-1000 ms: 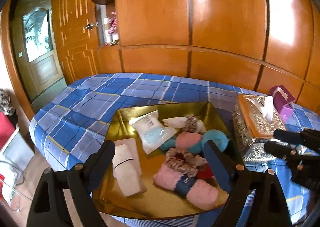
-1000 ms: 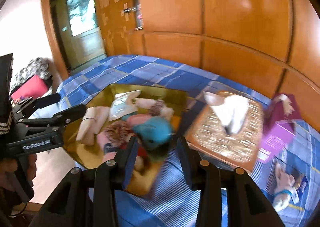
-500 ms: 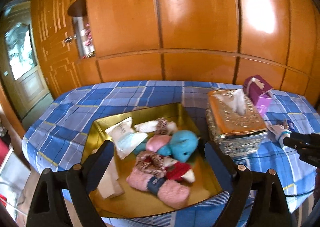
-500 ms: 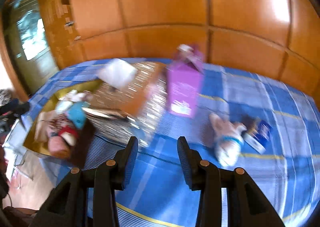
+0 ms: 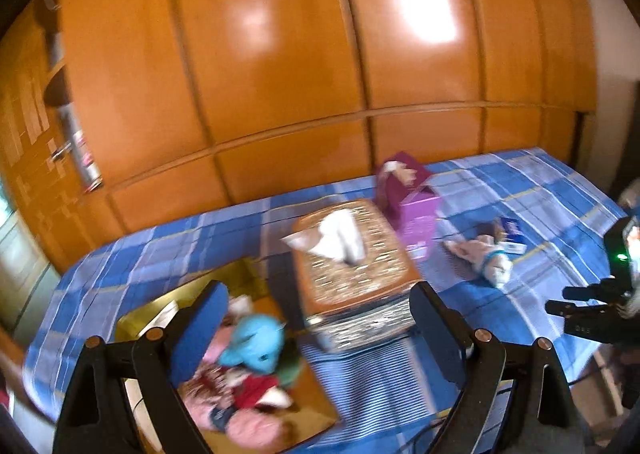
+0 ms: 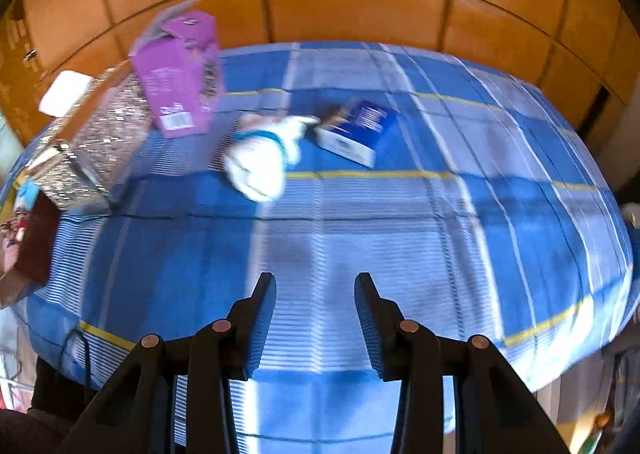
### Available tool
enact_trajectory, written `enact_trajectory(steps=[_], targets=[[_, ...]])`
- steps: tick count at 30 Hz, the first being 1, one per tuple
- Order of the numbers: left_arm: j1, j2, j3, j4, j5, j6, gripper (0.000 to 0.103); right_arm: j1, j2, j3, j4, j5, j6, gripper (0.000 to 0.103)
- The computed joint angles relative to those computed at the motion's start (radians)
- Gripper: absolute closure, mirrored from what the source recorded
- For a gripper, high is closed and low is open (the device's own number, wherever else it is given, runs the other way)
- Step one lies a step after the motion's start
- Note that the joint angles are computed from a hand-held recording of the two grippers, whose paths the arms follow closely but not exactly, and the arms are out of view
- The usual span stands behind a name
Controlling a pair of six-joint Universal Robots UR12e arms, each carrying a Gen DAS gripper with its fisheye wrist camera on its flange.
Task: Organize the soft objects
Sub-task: 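Move both tools toward the knit glove and tissue pack on the bed, then grasp the white knit glove with blue band with the left tool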
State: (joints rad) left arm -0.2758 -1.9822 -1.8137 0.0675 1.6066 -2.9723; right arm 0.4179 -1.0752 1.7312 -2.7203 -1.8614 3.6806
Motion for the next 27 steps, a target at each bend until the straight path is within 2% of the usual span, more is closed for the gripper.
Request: enact_trajectory(steps=[7,12,16,19,23,27], targets=[[-0.046,-0.025,0.054,-0.068,-0.072,0.077,0.009,-0.011,-0.016,0.021,0.057,-0.058,0.056,0.062],[-0.07,-0.051,0.111,-0.184,-0.144,0.101,0.009,-0.024,-0.018,0.03,0.093,-0.065,0.105,0.062],[-0.08,-0.084,0.178,-0.336,-0.214,0.083,0.01,-0.031,-0.02,0.041,0.079,-0.051,0.12,0.06],[-0.09,-0.109,0.224,-0.424,-0.247,0.06,0.011,-0.032,-0.014,0.04,0.061,-0.046,0.123,0.055],[-0.111,-0.159,0.3,-0.503,-0.249,0.035,0.015,-0.034,-0.011,0.046,0.035,-0.033,0.12,0.042],[-0.129,-0.224,0.395,-0.574,-0.242,-0.008,0.018,-0.033,-0.008,0.044,0.028,-0.033,0.114,0.039]])
